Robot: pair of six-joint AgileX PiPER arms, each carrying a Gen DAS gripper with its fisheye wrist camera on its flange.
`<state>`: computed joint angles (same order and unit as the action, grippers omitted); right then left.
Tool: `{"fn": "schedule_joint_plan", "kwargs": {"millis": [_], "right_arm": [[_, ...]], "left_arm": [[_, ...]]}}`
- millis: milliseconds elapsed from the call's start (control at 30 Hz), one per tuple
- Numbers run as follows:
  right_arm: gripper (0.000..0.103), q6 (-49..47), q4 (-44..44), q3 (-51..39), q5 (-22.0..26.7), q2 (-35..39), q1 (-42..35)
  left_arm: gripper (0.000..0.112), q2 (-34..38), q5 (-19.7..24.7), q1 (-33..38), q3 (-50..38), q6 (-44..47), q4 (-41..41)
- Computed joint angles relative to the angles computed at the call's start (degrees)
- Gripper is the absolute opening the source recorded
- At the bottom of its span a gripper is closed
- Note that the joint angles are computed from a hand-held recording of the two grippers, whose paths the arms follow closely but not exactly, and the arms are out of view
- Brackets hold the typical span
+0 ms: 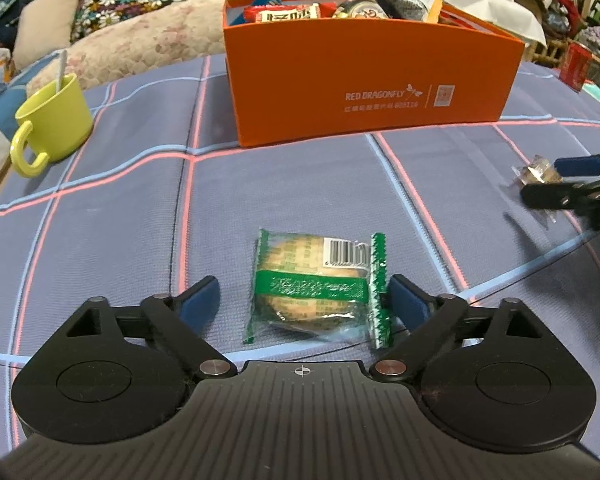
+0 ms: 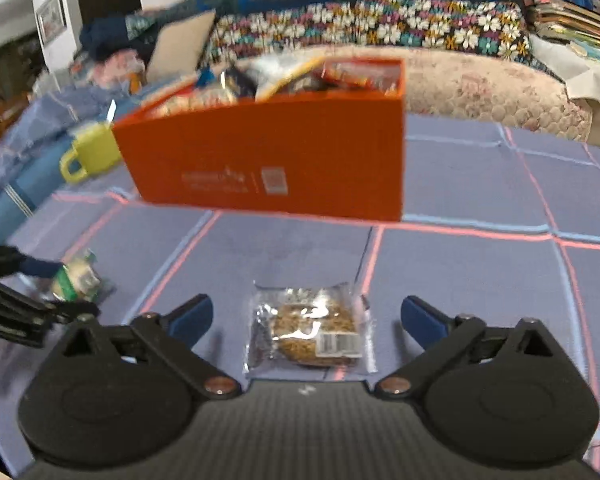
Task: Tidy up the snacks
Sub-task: 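Carry the cake packet and cookie into the orange box and open both tools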
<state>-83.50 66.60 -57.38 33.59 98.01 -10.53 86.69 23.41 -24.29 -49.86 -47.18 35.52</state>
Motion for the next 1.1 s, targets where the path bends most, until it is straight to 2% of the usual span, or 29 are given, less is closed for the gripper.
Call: {"fn": "schedule_joint_plan", "kwargs": {"millis": [100, 133, 167, 200, 233, 267, 300, 433, 667, 733, 800, 900, 1033, 1100], "right_arm": [[0.097, -5.26, 2.52, 1.94, -3.01, -0.38, 1.15], [0.093, -8.05, 4.38, 2.88, -4.28, -0.79, 1.31], [0.083, -11.99, 7.12, 3.95, -5.69, -1.18, 1.37], [0.067, -14.21, 8.63, 4.36, -5.88, -1.43, 0.83], [0.064, -14.13, 8.70, 4.31, -6.00, -1.60, 0.61], [0.060, -13.78, 8.72, 4.41, -5.64, -1.81, 0.06], [0.057, -14.12, 9.47, 4.79, -4.84, -2.25, -0.63], [0.056, -14.62, 10.98, 6.02, 0.22, -5.17, -4.29], [0.056, -9.96, 14.08, 4.62, 7.25, -6.35, -8.18], [0.056, -8.96, 16.63, 2.96, 8.78, -6.65, -8.32], [0.056, -10.48, 20.37, 0.44, 7.76, -6.85, -6.88], [0.056, -9.08, 19.47, -8.99, 3.25, -3.14, -2.51], [0.056, -2.55, 13.77, -23.97, -2.03, 6.19, 2.81], [0.056, 2.28, 9.81, -30.66, -2.67, 11.20, 4.19]], "left_arm": [[0.076, -0.42, -0.92, 1.09, 0.64, 2.65, -2.32], [0.071, -0.70, -1.82, 1.87, 0.96, 5.29, -4.77], [0.054, -1.21, -2.63, 2.19, 1.43, 6.85, -5.46], [0.040, -2.05, -4.09, 2.38, 2.26, 8.39, -5.87], [0.028, -2.44, -3.76, 1.99, 2.35, 7.64, -4.66], [0.021, -2.75, -4.12, 2.14, 2.59, 8.47, -5.74], [0.021, -3.12, -4.13, 2.42, 2.62, 10.29, -8.04], [0.020, -5.24, -5.01, 2.50, 3.32, 9.93, -10.12], [0.021, -6.14, -4.36, -0.28, -0.05, -0.14, -3.28], [0.021, -5.80, -3.84, 0.39, -3.52, 3.67, -6.74], [0.021, -3.76, -2.58, 1.90, -9.52, 11.54, -12.65], [0.021, 1.85, -1.32, 3.81, -20.99, 15.85, -14.53], [0.022, 11.62, 0.43, 6.03, -35.65, 17.69, -14.72], [0.023, 16.26, 1.43, 7.33, -41.34, 19.18, -15.94]]}}
